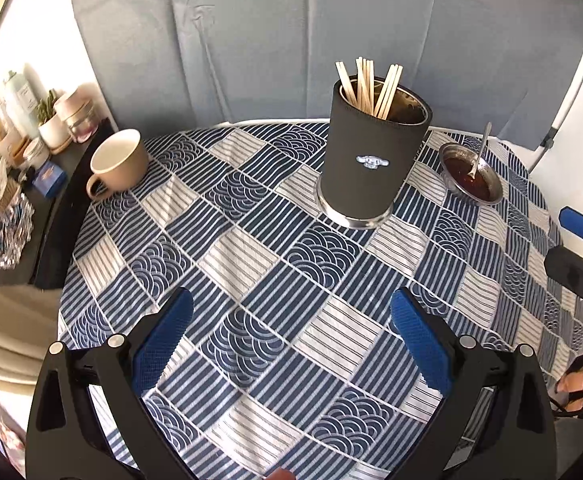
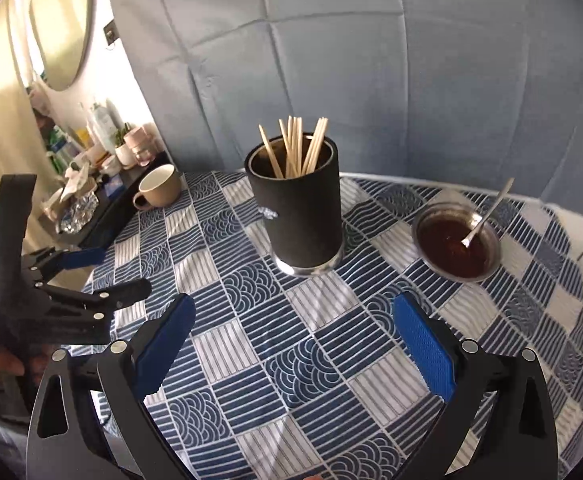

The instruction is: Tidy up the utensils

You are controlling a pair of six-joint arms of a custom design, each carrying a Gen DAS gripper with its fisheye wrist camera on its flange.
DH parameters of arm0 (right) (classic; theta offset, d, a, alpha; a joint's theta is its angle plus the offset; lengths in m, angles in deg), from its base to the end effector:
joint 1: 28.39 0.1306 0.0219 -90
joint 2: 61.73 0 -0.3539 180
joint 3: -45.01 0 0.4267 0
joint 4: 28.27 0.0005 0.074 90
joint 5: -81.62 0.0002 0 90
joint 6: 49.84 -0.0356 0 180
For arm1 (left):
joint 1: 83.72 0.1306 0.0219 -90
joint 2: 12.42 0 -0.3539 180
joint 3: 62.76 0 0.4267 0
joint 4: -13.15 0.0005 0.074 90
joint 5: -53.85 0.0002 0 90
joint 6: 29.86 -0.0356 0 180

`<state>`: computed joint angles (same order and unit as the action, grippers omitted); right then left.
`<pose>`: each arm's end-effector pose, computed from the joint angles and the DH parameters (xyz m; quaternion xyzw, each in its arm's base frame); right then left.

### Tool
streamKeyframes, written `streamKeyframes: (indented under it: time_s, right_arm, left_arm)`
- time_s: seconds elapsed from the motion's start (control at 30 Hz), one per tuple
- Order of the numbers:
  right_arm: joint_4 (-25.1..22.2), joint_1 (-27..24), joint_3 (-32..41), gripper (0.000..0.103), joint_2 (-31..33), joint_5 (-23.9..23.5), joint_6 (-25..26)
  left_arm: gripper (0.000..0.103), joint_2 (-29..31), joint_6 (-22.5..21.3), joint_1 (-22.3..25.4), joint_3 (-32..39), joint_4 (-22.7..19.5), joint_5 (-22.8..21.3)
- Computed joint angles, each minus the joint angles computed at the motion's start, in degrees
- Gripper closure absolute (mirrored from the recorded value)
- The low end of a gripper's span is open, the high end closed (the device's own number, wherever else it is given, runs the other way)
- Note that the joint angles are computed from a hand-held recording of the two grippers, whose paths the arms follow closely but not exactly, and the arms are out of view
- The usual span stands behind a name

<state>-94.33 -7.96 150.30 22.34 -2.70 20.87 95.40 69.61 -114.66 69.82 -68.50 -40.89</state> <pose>0.4330 0.1570 0.5597 0.0098 0.9224 0.0873 0.3762 0.4964 -0.2947 0.5544 0.1668 0.9432 -0.0611 0.2809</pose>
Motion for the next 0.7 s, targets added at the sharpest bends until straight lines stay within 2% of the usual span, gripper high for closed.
streamKeyframes:
  time_s: [0.1,0.23,0.33,0.5,0.7]
  right_arm:
    - [-0.5,0.7,-0.2,0.008,-0.8,0.1,-0.5]
    - [-1.1,1.8,-0.2,0.008,-1.4,0.9,-1.2]
    - [-1.8,2.0,0.1,0.008,-1.6,0.9,-3.3]
    - [-4.3,2.4,1.4,0.008,-1.5,3.3,-4.7]
    - [-8.2,3.3,3.7,0.008,-0.9,5.4,-6.5]
  left_arm:
    - [0.006,-0.5,0.0,-0.4,0.1,-0.7,-0.7]
    - [0.006,-0.8,0.9,-0.4,1.2,-1.6,0.5]
    - [0.006,-1.3,0.8,-0.8,1.2,-1.6,-1.1]
    - [0.006,-1.7,1.3,-1.2,2.0,-3.2,-2.0]
    - [0.006,-2.8,1.1,-2.0,3.2,-2.6,-3.4]
